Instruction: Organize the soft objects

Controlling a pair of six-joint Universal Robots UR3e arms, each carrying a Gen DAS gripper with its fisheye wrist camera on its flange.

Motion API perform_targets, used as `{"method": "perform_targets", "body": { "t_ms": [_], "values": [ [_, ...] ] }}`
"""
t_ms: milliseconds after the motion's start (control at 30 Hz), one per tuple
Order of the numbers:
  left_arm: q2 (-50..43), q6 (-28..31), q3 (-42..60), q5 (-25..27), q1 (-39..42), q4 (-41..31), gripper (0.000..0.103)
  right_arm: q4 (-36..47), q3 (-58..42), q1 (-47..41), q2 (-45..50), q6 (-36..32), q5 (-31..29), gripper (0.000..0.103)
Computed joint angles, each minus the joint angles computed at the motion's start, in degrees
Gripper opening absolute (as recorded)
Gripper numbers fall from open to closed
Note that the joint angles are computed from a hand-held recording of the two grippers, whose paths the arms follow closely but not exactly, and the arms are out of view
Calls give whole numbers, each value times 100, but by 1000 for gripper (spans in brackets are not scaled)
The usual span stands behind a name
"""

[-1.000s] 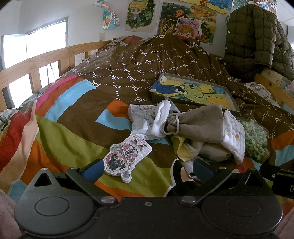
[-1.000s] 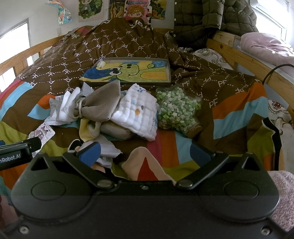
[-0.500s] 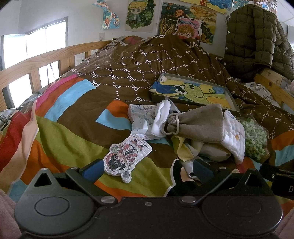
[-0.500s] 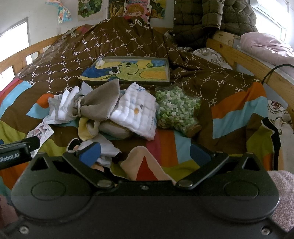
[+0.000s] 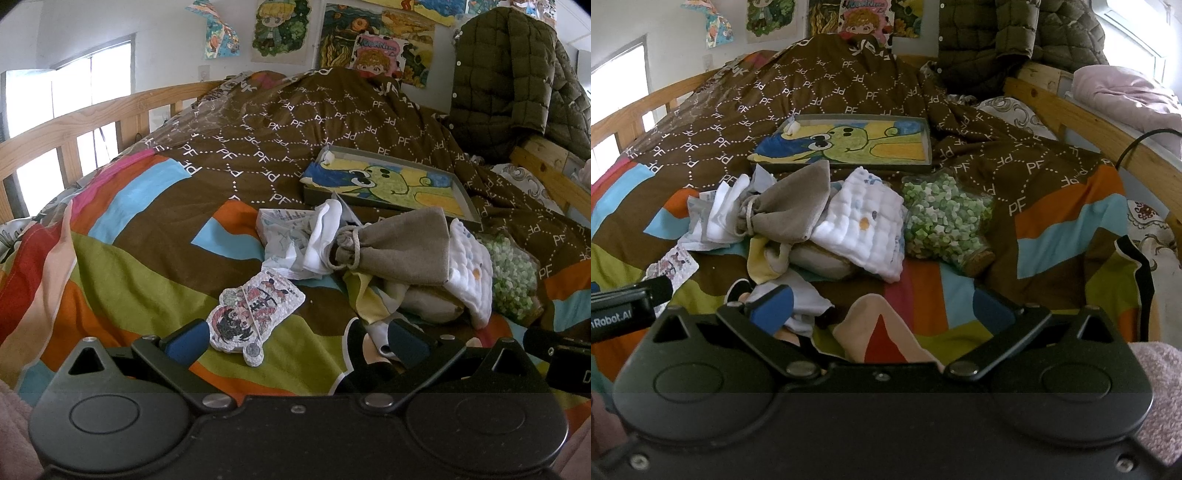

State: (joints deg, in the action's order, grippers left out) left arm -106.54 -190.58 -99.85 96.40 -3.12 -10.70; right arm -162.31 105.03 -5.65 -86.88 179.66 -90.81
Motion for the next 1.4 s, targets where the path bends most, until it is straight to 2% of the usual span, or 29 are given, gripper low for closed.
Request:
{"method": "perform_targets", "body": {
  "t_ms": [633,767,867,1033,1267,1400],
  "values": [
    [-6,7,5,5,0,-5,102,34,-4,-68,-64,58,53,103],
    [-172,2,77,98,-83,63,102,174,-113,-258,-127,-10,431,103],
    [-245,61,120,145,-119,116,102,492,-393,-453,-106,-76,812,103],
    [-351,233,318,322,-215,98,102,611,-747,-565,-1,-397,987,103],
    [-588,879,964,475,-302,-31,102,1166,-1677,-697,341,-977,1304,103],
    [-744,1227,1290,408,-296,-95,102,1462,-2460,-659,793,-1312,1288,103]
  ]
}}
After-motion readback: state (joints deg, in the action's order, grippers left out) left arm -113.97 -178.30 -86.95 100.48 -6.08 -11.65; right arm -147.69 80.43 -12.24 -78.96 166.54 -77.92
